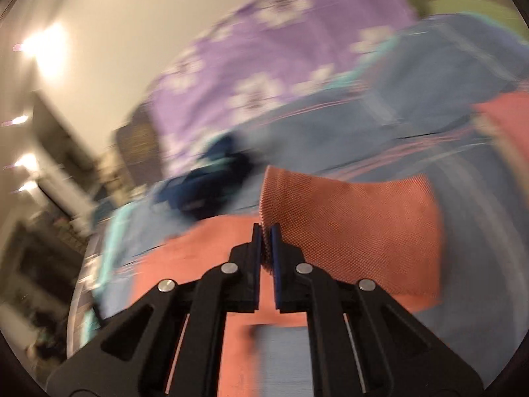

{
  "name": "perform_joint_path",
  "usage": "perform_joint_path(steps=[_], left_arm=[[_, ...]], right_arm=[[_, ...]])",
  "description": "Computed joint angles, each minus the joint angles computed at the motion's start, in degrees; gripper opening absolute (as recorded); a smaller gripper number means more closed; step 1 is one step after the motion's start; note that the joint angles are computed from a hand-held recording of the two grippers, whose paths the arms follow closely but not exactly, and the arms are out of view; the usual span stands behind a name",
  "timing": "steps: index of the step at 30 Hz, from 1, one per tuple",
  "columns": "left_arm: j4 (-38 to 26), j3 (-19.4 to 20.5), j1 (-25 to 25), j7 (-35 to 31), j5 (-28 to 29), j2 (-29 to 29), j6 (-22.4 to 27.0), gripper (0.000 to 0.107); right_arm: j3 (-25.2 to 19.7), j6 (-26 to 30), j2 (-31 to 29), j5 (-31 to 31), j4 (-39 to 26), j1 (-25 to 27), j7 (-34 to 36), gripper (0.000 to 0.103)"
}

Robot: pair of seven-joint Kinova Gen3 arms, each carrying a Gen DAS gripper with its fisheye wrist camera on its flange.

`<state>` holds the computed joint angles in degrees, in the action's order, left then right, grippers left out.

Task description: Fold small clothes

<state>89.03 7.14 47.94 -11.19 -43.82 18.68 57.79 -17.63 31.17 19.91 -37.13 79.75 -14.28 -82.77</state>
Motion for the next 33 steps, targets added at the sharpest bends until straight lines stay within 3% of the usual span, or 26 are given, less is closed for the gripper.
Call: perform_joint_path(steps=[3,8,10,14,17,19,23,25,26,28,29,33], left_arm=[[0.1,-0.2,0.1,0.0,0.2,-0.1,-0.2,0.039],[1.3,-11.4,7.4,-3.0,5.2,-1.3,-4.7,0.04],[3.8,-12.0,6.8,-2.5,6.0,-3.2,-9.2,0.041],[6.8,-3.1,-3.0,-0.9,8.4,-7.8,-18.5,0.045],[6.3,3.0,-11.0,-4.9,13.5,-8.3,-25.5,0.048],[5.1,6.5,-16.3,-8.5,18.1,-6.2,-29.5,0.048],[1.2,15.5,-26.9,-14.4,27.5,-0.3,-30.6,0.048],[1.2,17.0,-29.3,-16.6,32.1,1.3,-34.1,0.048],[1.1,16.2,-28.9,-18.1,34.5,1.7,-35.3,0.047],[-0.9,12.8,-25.7,-20.6,37.2,2.9,-35.7,0.013],[-2.4,10.2,-23.0,-21.0,37.2,3.3,-34.5,0.003],[-9.5,1.4,-13.5,-20.3,31.5,3.8,-26.1,0.003]], right_arm=[[-4.1,0.3,3.5,-2.6,-2.4,-1.9,4.0,0.006],[-2.3,3.5,9.4,2.5,-8.0,-10.1,-0.1,0.006],[-2.4,4.5,11.0,3.3,-9.1,-11.2,-1.5,0.006],[-0.5,4.6,10.5,8.2,-8.6,-14.9,-3.9,0.006],[1.2,5.0,10.4,12.3,-8.9,-17.3,-6.5,0.006],[2.1,4.7,9.8,15.0,-8.3,-18.5,-7.7,0.006],[2.4,3.7,8.7,18.7,-6.9,-19.6,-8.7,0.006],[2.3,3.6,8.7,19.8,-6.9,-19.7,-8.9,0.006],[2.2,3.7,8.6,20.1,-6.9,-19.7,-8.9,0.006],[2.1,3.8,8.6,20.7,-7.1,-19.7,-9.0,0.006],[2.1,3.7,8.5,21.1,-7.1,-19.9,-9.1,0.007],[-0.2,0.0,6.2,19.6,-3.2,-17.3,-6.1,0.015]])
